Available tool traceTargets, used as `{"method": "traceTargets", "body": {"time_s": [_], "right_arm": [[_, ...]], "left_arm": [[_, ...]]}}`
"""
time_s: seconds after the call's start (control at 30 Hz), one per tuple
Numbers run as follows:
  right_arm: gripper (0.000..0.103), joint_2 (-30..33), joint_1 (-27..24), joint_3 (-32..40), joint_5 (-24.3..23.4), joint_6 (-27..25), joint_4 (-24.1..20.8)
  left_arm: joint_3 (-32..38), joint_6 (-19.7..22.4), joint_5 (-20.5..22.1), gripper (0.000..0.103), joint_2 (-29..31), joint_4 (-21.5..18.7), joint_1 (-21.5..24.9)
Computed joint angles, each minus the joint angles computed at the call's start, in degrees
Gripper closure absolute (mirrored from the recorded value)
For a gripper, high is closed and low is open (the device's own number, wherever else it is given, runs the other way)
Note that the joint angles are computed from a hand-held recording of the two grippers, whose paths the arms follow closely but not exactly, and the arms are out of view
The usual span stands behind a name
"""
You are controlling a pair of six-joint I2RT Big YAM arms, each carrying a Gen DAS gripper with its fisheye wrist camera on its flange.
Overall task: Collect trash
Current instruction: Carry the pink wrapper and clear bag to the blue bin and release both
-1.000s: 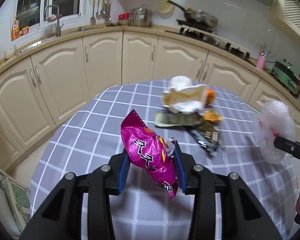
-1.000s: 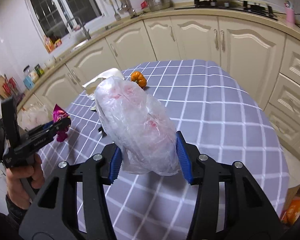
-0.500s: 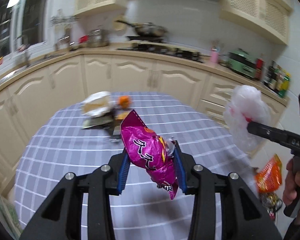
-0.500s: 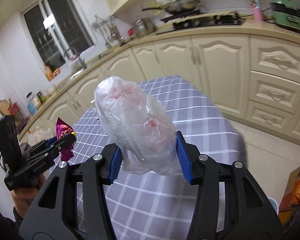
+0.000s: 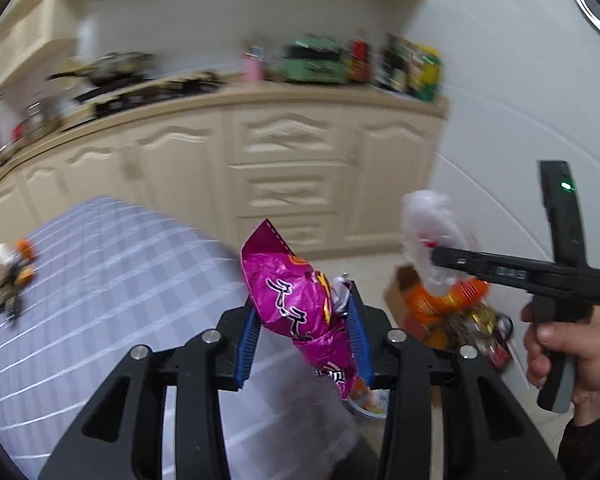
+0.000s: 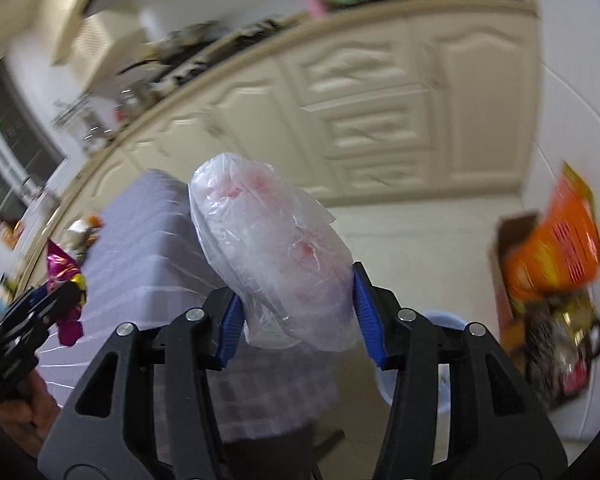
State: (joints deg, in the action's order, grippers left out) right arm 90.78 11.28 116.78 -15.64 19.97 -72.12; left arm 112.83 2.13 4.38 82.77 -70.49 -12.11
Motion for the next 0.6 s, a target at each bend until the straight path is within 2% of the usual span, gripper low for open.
{"method": "traceTargets", "body": {"time_s": [0.17, 0.27, 0.6], "right_arm": [[0.054, -2.6, -5.0, -9.5, -0.9, 1.7, 0.8], [0.054, -2.6, -6.6, -12.2, -1.5, 2.5, 0.7], [0.049, -0.9, -10.3, -16.8, -4.5, 4.5, 0.9]], "left_arm": [[-0.6, 1.0, 0.5, 0.064, 4.5, -0.9, -5.8], [1.0, 1.2, 3.0, 0.064, 9.8, -4.3, -8.1], [5.5, 1.7, 5.0, 0.064, 21.4, -9.4, -11.1]]}}
